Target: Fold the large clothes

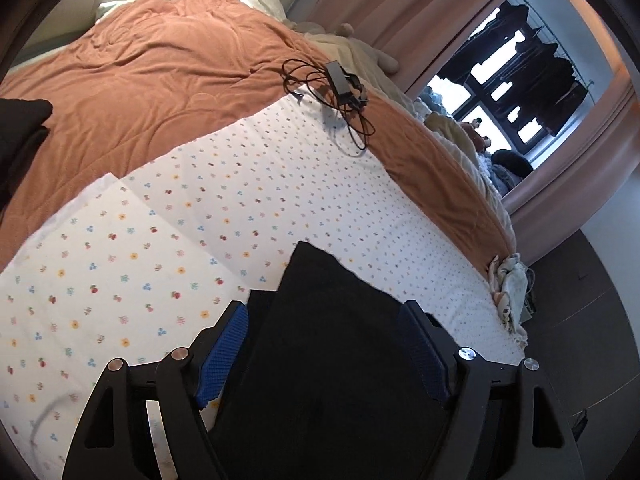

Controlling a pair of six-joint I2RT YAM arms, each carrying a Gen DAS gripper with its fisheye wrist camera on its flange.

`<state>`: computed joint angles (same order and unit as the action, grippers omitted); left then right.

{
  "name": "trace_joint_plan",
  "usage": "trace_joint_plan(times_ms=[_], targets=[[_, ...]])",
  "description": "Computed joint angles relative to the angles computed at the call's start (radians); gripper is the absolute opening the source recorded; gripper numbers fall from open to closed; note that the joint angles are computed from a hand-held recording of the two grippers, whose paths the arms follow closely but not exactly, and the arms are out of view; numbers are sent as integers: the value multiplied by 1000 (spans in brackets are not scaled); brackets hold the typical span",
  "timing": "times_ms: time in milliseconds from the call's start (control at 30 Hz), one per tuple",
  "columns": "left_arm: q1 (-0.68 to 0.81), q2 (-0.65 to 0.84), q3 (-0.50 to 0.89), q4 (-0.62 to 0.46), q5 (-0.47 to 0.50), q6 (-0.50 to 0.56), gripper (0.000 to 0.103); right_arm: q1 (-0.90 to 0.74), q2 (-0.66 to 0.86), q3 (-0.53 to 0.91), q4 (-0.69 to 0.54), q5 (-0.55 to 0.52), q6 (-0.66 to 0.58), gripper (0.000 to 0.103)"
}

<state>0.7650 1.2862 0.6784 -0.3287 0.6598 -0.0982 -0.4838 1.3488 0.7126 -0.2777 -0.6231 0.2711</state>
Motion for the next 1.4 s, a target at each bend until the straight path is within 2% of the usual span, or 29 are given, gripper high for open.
trace_joint_plan(times_ms=[167,333,567,600,633,700,733,767,800,967,1167,1400], targets=[[47,15,-20,-54,-32,129,74,-31,27,13,-99,8,-130,65],[59,86,-33,-70,-84,238,57,-39,36,10,-188,52,-277,65],[28,101,-81,-55,-88,350,53,-28,65,-13,-215,93,-370,64],[11,97,-92,-44,-102,356,44,-27,70,-15,-211,95,-371,63],[-10,92,-100,-34,-129,353,30,-25,76,-16,-207,96,-372,57],[-43,97,-113,-13,-172,343,17,-26,94,-13,-202,95,-374,36],[-54,94,-122,0,-177,336,11,-26,94,-16,-192,100,-367,13],[-61,90,-128,11,-180,333,8,-28,84,-23,-176,105,-358,6],[-71,79,-135,27,-188,326,5,-29,71,-31,-160,106,-351,6],[-111,90,-138,93,-220,279,2,-24,37,-42,-112,111,-311,3],[-151,188,-102,159,-252,211,2,23,113,-13,-49,142,-248,3],[-161,235,-63,154,-268,162,2,63,175,21,-18,174,-206,2]])
